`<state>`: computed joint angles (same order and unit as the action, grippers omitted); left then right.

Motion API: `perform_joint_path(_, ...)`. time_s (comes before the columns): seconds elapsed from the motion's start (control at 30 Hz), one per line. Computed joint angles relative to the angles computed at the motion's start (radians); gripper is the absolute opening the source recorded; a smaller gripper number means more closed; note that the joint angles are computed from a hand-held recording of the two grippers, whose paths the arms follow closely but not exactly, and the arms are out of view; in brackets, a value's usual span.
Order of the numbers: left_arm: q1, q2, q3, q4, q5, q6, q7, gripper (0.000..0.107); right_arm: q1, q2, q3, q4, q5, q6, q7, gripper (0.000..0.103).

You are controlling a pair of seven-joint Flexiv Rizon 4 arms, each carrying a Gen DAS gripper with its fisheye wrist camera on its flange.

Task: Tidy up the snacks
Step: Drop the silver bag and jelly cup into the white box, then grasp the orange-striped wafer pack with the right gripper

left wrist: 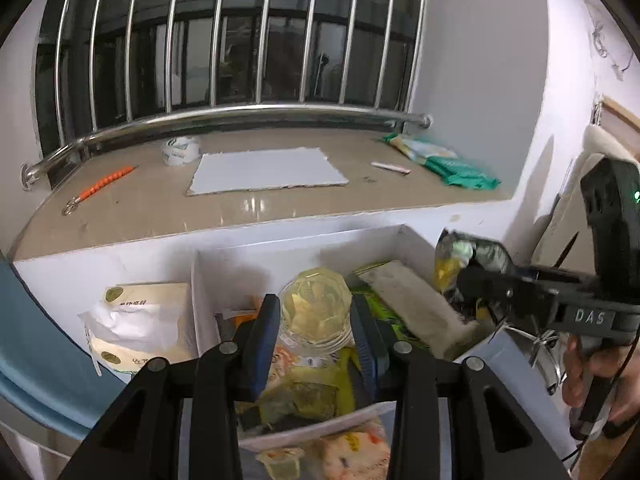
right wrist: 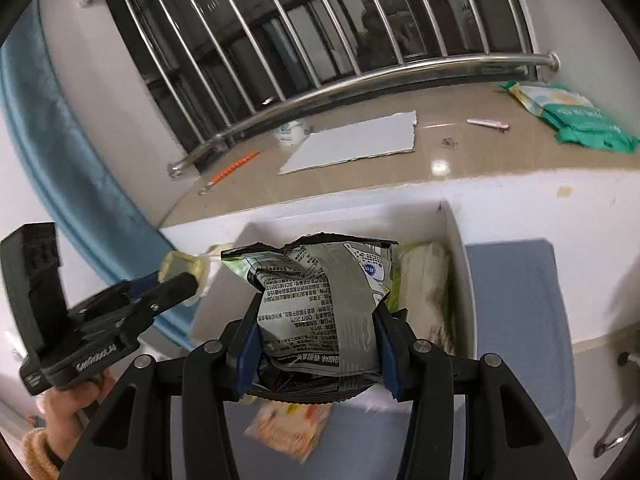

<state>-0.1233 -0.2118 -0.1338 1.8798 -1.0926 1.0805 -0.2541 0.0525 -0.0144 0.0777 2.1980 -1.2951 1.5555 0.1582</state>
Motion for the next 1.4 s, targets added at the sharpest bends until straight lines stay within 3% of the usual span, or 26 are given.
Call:
perform_joint_path(0.03,-0.005,-0.008,0.004,-0.002,0.019,0.020,-0.022,0.059,0.004,-0.014,0.001,-0.010,0.030,-0.004,-0.031,0.061)
perform_joint_path(0.07,-0.008,-0.021,0.013,-0.011,0.061,0.040,-0.076,0.091,0.016,-0.027,0.009,-0.014,0.116,-0.010,-0.100,0.070)
perform_joint_path(0.1,-0.003,-0.025,0.011,-0.011,0.064,0.048,-0.095,0.103,0.021,-0.032,0.013,-0.016,0.158,-0.018,-0.126,0.097)
perform_joint_path(0.13,0.006,-0.021,0.000,-0.004,0.030,0.054,-0.080,0.103,0.033,-0.025,0.001,-0.018,0.134,-0.037,-0.101,0.103)
perform_joint_path(0.23,0.026,-0.007,0.000,0.008,-0.015,0.012,-0.054,0.103,0.014,0.007,-0.015,-0.019,-0.062,-0.059,0.033,0.103)
perform_joint_path(0.47,0.010,0.064,0.020,0.074,-0.097,0.010,0.049,0.103,0.004,0.079,0.033,0.021,-0.053,-0.093,-0.031,0.103)
perform_joint_path(0.7,-0.035,0.227,0.094,0.227,-0.236,-0.026,0.230,0.103,0.005,0.219,0.108,0.136,-0.051,-0.103,-0.092,0.103)
perform_joint_path(0.8,-0.048,0.310,0.138,0.319,-0.243,-0.053,0.278,0.103,0.021,0.285,0.154,0.214,0.001,-0.113,-0.122,0.103)
perform_joint_path(0.87,-0.048,0.369,0.174,0.386,-0.241,-0.108,0.299,0.103,0.063,0.319,0.194,0.276,0.116,-0.148,-0.175,0.103)
perform_joint_path(1.03,-0.029,0.471,0.231,0.522,-0.211,-0.181,0.298,0.103,0.115,0.351,0.296,0.382,0.204,-0.215,-0.135,0.103)
perform_joint_path(1.23,0.008,0.524,0.268,0.592,-0.134,-0.270,0.257,0.103,0.221,0.316,0.321,0.414,0.267,-0.275,-0.185,0.103)
perform_joint_path(1.4,0.028,0.553,0.283,0.622,-0.089,-0.300,0.248,0.103,0.298,0.237,0.302,0.384,0.325,-0.336,-0.313,0.103)
